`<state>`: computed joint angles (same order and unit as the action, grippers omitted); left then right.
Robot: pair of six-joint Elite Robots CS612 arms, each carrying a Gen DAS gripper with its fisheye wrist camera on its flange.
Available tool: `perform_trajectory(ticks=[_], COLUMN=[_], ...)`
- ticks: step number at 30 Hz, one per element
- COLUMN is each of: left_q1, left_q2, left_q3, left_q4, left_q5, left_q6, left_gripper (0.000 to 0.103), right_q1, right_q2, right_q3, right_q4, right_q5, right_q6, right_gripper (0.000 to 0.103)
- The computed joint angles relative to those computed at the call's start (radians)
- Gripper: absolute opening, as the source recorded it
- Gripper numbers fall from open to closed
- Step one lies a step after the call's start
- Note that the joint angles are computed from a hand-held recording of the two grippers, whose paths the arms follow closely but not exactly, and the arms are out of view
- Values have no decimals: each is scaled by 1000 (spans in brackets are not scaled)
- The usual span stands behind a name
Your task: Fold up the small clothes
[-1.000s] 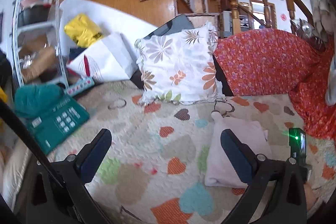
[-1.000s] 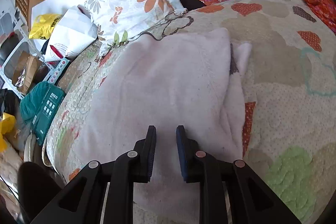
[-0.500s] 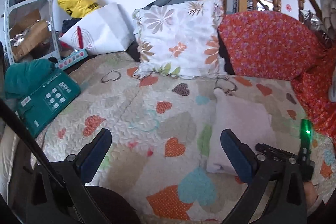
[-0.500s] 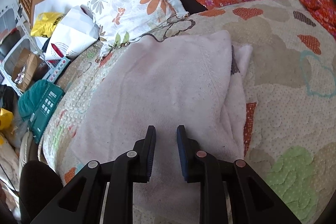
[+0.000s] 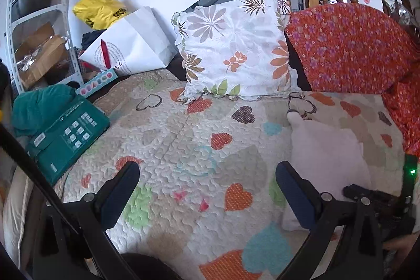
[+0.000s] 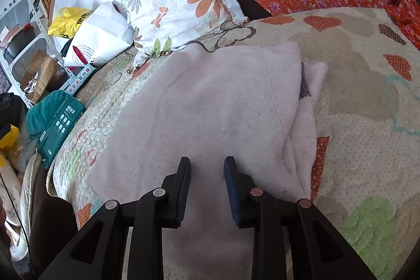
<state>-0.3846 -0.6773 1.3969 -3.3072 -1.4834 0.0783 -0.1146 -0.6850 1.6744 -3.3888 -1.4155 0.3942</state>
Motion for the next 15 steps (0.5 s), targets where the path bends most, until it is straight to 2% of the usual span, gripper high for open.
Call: perform_trajectory(ticks=[2,3,4,5,6,7,10,12,14,15], left_q1=[12,16,24,32,38,45,60,72,80,84], left_q2=[22,31,40,47,53,60,82,95,102,105], left_q3=[-28,-40,-55,-66,-74,-83,-112,-137,-154,-159], left_q4=[9,22,40,51,57,61,90,135,163,168], left_q5=[-25,-34,-57,-79,-94,-110,-150,-201,-235,-249], left_q6=[5,3,-2,-11,-18,-24,-28,-29,-34,-35], left_gripper=[103,103,103,103,103,103,103,103,103,103], right_q1=[7,11,22,42,54,61,69,54,35,32], right_q2=[3,-3,-22,-46,-62,-74,-91,-70,-25,-7], right_q3=[3,3,0,-5,-7,-3,-28,-81,-152,-179], right_q4=[-22,0,63,130,155,138,149,192,253,281], right_q5=[-26,-45,-92,-176,-218,-221,-142,8,173,206], right_q6=[-8,-16,-28,-33,-34,-40,-66,-50,-10,-10], right_gripper=[28,27,27,26,28,29,29,29,29,29])
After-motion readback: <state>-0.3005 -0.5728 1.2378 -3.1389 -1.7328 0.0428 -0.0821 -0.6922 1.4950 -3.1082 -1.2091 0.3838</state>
